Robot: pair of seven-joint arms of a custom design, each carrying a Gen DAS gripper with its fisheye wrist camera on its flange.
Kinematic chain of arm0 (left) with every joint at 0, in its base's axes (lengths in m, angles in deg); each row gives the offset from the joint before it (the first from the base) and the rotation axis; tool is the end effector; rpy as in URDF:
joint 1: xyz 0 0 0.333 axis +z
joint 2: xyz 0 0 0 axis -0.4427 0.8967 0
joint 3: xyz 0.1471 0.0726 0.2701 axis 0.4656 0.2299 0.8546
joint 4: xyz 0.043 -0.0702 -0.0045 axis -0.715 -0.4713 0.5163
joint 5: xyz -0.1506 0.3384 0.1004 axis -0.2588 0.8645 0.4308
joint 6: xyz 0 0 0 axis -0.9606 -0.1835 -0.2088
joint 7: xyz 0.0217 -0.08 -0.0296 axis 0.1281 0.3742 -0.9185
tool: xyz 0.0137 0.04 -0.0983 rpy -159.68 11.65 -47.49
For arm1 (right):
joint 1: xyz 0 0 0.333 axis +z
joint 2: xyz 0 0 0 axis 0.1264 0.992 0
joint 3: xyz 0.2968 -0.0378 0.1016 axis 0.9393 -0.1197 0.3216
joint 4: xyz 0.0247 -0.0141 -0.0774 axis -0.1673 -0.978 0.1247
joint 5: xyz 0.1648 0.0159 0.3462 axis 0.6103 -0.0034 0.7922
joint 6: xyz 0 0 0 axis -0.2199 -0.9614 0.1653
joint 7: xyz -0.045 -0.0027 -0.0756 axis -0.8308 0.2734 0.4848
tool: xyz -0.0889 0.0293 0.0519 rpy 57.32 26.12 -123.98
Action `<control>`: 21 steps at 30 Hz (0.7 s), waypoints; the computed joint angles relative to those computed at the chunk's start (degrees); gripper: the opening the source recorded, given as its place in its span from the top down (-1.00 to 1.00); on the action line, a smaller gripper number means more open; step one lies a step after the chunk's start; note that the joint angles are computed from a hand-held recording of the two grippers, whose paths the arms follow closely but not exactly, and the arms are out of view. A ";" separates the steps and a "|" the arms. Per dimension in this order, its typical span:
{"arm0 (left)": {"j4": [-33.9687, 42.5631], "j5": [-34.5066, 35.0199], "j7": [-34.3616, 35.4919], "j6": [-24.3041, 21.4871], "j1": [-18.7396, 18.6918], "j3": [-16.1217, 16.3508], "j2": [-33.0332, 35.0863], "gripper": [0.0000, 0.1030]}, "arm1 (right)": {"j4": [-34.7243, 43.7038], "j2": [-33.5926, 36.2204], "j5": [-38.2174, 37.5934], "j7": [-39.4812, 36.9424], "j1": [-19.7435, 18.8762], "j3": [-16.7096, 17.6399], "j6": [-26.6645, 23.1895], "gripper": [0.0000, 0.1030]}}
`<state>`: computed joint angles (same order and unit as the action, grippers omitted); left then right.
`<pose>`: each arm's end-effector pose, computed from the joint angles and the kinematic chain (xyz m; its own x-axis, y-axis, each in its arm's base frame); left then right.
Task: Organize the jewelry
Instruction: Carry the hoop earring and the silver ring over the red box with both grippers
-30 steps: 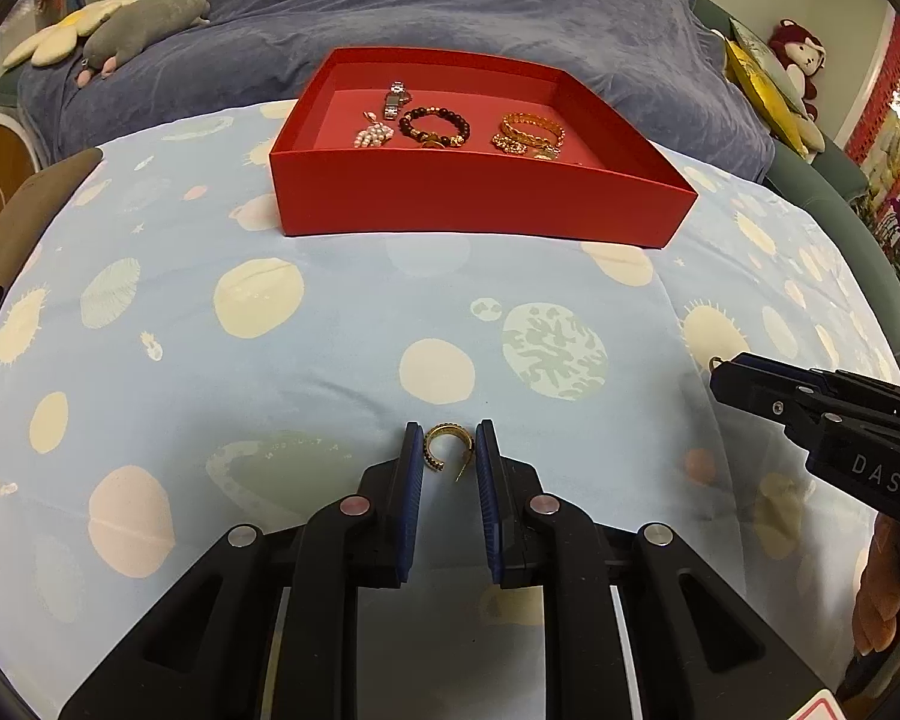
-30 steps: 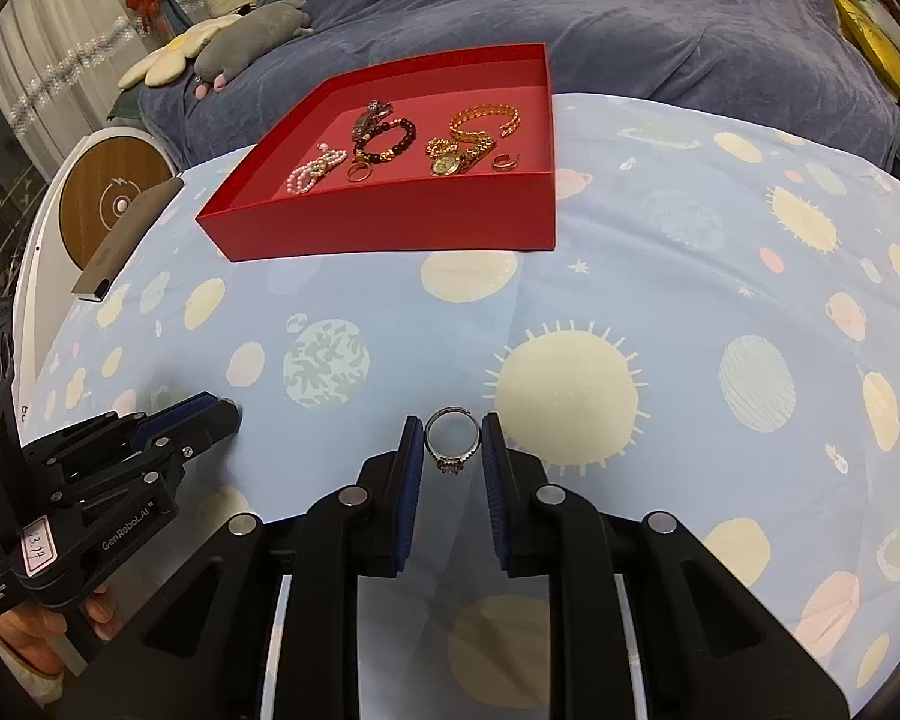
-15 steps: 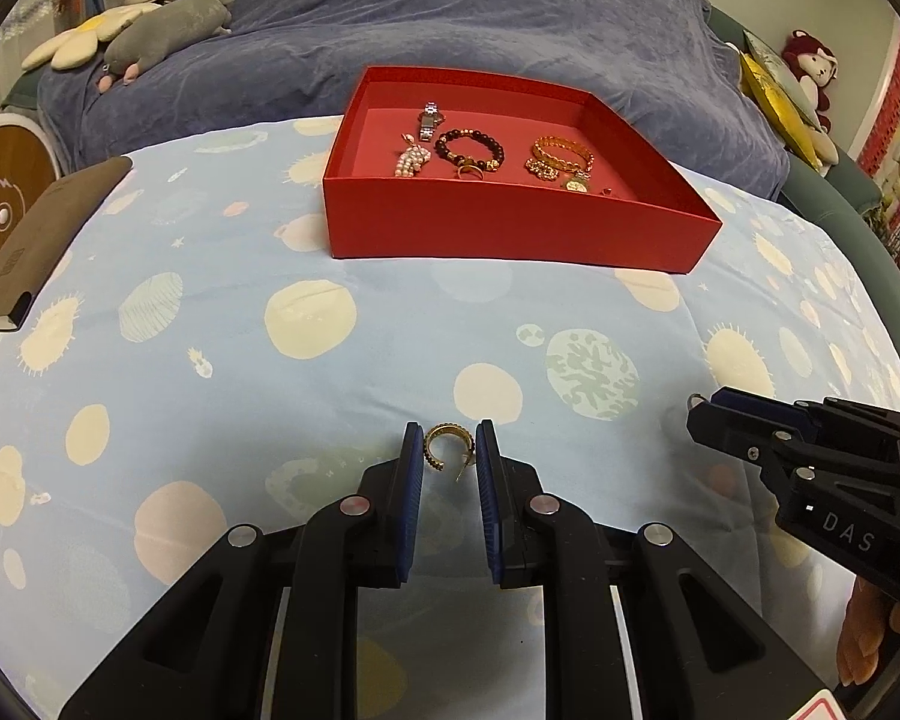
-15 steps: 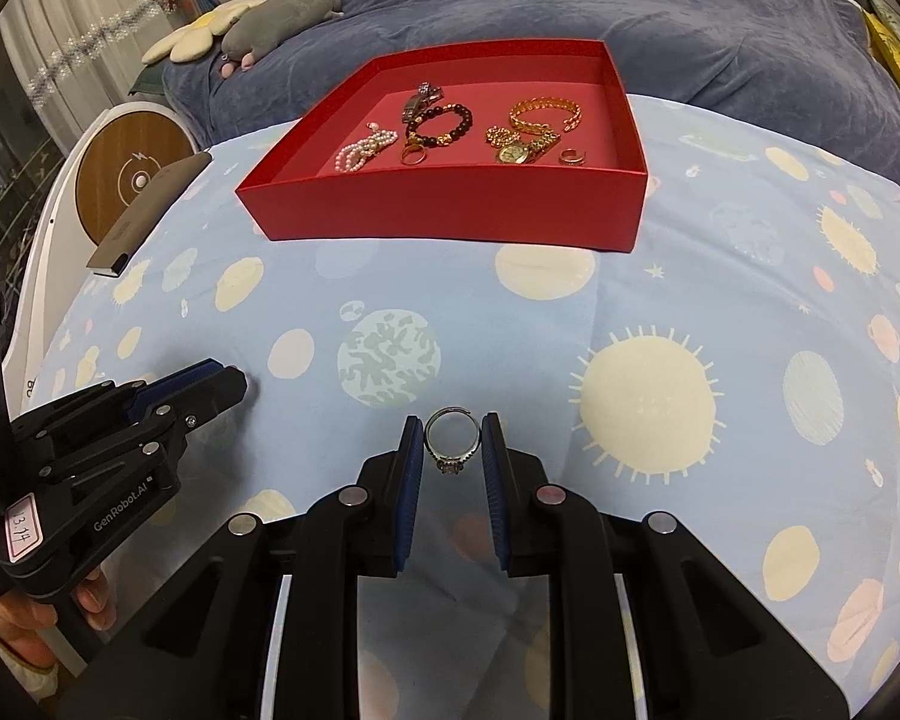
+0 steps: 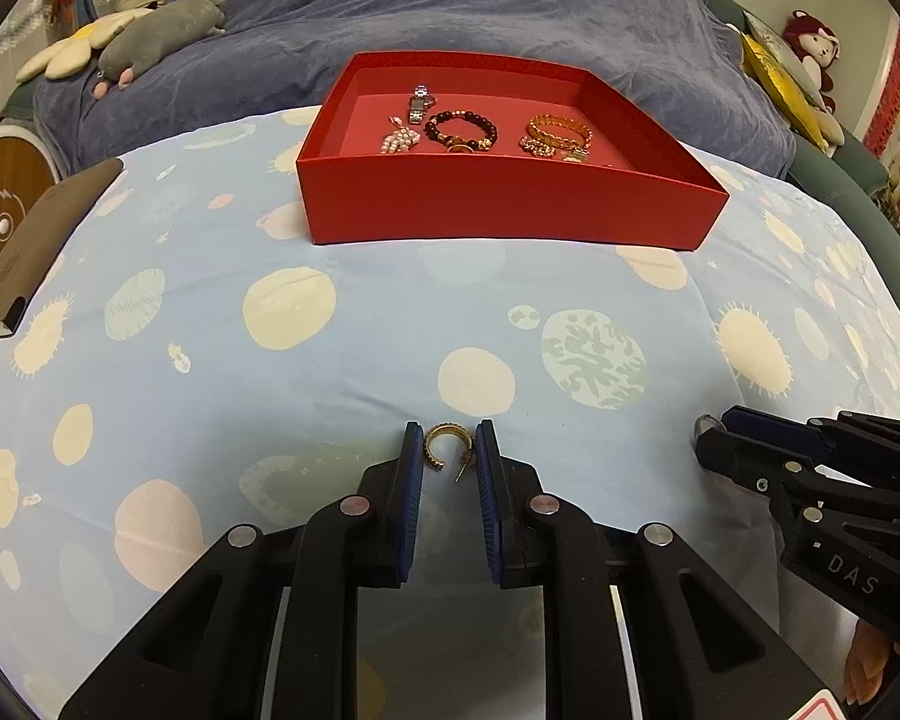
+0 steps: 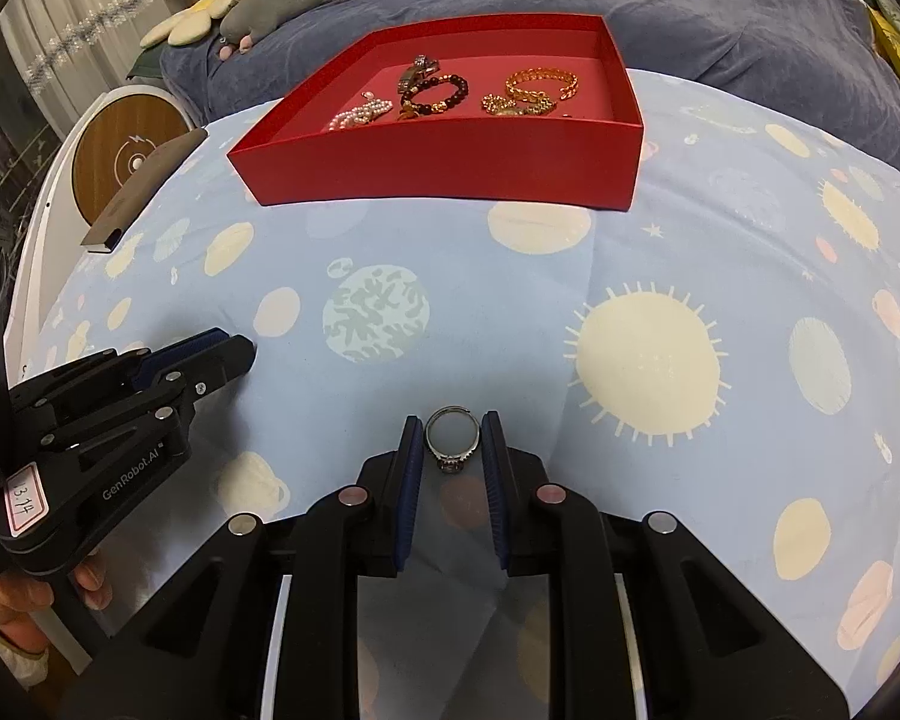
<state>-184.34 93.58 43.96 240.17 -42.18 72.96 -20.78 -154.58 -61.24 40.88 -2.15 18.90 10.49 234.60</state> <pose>0.5175 -0.2882 0.3774 0.1358 -0.9870 0.0864 -0.8142 -0.1608 -0.5579 0.5771 0.1324 0.3771 0.5034 -0.8439 -0.1854 -0.7957 -0.3692 -0.4803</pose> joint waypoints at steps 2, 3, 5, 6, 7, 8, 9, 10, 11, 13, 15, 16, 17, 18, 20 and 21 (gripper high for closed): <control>0.53 -0.06 0.14 -0.24 -0.14 -0.11 0.39 0.71 | -0.10 -0.18 0.23 -0.28 -0.17 -0.06 -0.39 0.63; 0.80 -0.30 0.36 -0.25 -0.16 -0.19 0.56 0.71 | -0.03 -0.22 0.29 -0.22 -0.24 -0.12 -0.59 0.63; 1.49 -0.63 0.72 -0.09 -0.25 -0.25 0.88 0.71 | 0.18 -0.43 0.78 -0.30 -0.43 -0.16 -0.84 0.63; 1.85 -0.24 0.49 -0.10 -0.44 -0.14 0.91 0.71 | 0.38 -0.59 1.28 -0.47 -0.51 -0.10 -0.83 0.63; 2.23 0.16 0.19 -0.20 -0.62 -0.04 0.88 0.71 | 0.56 -0.82 1.86 -0.75 -0.60 -0.02 -0.82 0.63; 2.58 0.69 -0.29 -0.22 -0.78 0.11 0.76 0.71 | 0.72 -1.10 2.49 -1.09 -0.67 0.06 -0.78 0.63; 2.82 0.98 -0.50 -0.15 -0.78 0.20 0.54 0.71 | 0.89 -1.42 3.31 -1.58 -0.77 0.15 -0.73 0.63; 3.29 1.47 -0.91 -0.28 -0.85 0.33 0.42 0.71 | 1.13 -1.65 3.83 -1.79 -0.78 0.18 -0.70 0.63; 3.66 1.79 -1.19 -0.32 -0.83 0.41 0.26 0.71 | 1.38 -1.86 4.37 -1.99 -0.78 0.21 -0.59 0.63; 4.15 3.12 -2.45 -0.42 -0.84 0.73 -0.40 0.71 | 2.02 -2.22 5.73 -2.42 -0.89 0.23 -0.56 0.63; 4.47 4.97 -4.11 -0.63 -0.79 1.00 -1.25 0.71 | 2.61 -2.57 7.09 -2.91 -0.98 0.23 -0.30 0.63; 4.60 5.79 -4.68 -0.87 -0.69 1.07 -1.70 0.71 | 2.95 -2.69 7.69 -3.12 -1.05 0.20 -0.25 0.63; 4.77 6.15 -4.84 -1.01 -0.47 1.02 -2.05 0.71 | 3.32 -2.79 8.34 -3.31 -1.11 0.17 -0.05 0.63; 4.84 6.23 -4.74 -0.89 -0.16 0.95 -2.39 0.71 | 3.81 -2.73 8.72 -3.31 -1.13 0.13 0.18 0.63; 5.21 7.15 -5.14 -1.18 0.20 0.93 -2.98 0.71 | 4.92 -2.42 9.42 -3.25 -1.11 0.13 1.03 0.63; 5.64 7.76 -5.21 -1.54 0.33 0.92 -3.09 0.71 | 5.61 -2.09 9.74 -3.22 -1.11 0.15 1.47 0.63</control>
<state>-178.70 101.34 38.75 238.62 -41.85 73.88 -23.86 -148.98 -63.33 50.62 -5.37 17.79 10.64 236.07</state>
